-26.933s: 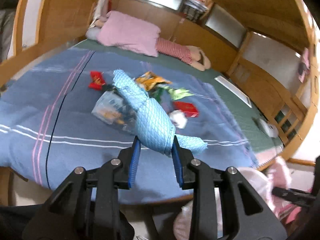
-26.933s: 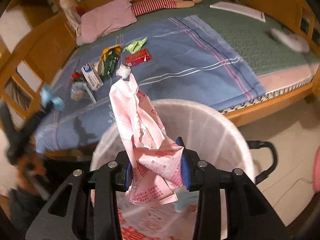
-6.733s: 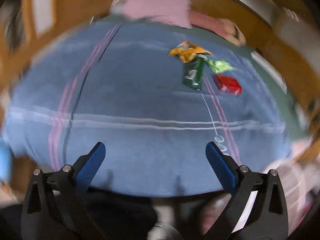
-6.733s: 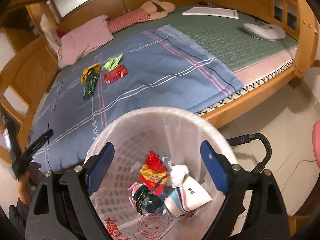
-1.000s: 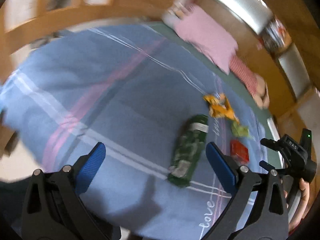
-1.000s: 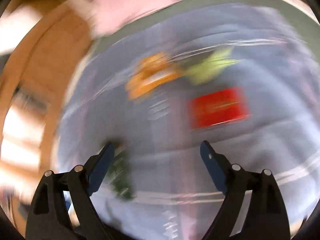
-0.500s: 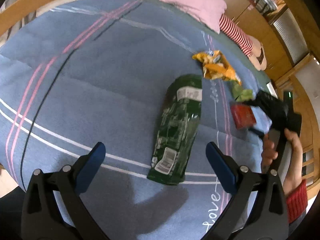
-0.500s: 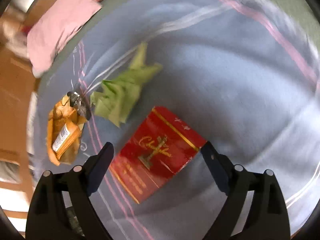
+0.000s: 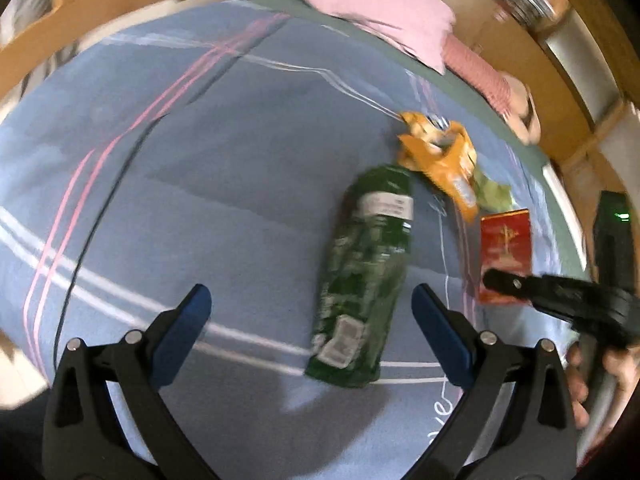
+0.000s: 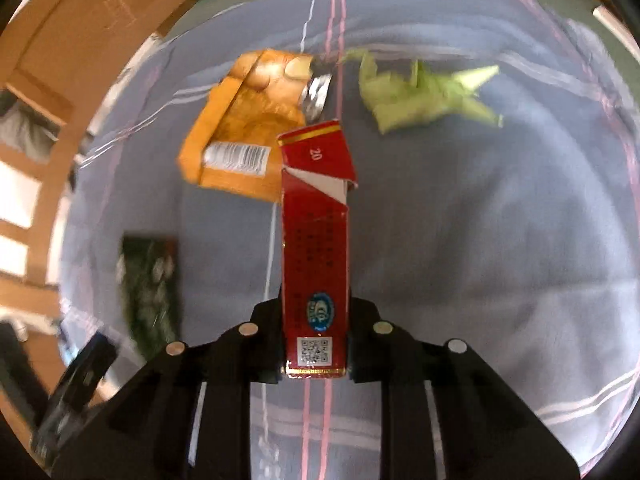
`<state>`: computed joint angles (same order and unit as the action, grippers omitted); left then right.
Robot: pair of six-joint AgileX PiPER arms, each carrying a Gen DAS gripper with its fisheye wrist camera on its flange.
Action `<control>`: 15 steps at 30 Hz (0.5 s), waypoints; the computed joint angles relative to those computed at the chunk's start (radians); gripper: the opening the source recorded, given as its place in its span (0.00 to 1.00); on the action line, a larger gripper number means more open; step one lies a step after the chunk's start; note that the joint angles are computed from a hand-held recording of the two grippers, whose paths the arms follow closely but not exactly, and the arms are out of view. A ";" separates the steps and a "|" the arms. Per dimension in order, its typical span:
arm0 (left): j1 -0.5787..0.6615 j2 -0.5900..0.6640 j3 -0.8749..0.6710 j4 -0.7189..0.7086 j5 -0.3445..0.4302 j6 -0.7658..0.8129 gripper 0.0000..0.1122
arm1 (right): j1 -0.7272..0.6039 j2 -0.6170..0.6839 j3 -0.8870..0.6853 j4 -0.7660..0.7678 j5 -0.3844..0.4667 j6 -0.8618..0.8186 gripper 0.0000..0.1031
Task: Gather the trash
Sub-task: 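Grasp the dark green plastic bag with the left tool while the right tool holds the red box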
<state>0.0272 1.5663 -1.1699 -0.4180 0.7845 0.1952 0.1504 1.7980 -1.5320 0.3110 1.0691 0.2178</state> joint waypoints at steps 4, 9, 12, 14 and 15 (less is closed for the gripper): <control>-0.077 0.061 -0.029 0.015 -0.018 0.067 0.87 | 0.017 -0.098 0.095 -0.026 0.060 0.042 0.24; -0.107 0.084 -0.025 0.088 -0.051 0.053 0.47 | 0.093 -0.187 0.146 -0.339 0.049 0.266 0.74; -0.114 0.067 0.000 0.123 -0.081 0.043 0.32 | 0.077 -0.153 0.123 -0.318 0.049 0.277 0.74; -0.114 0.049 0.014 0.146 -0.085 0.032 0.23 | 0.054 -0.143 0.114 -0.303 0.040 0.270 0.77; -0.111 0.037 0.019 0.144 -0.082 0.037 0.22 | 0.038 -0.132 0.084 -0.287 0.058 0.256 0.78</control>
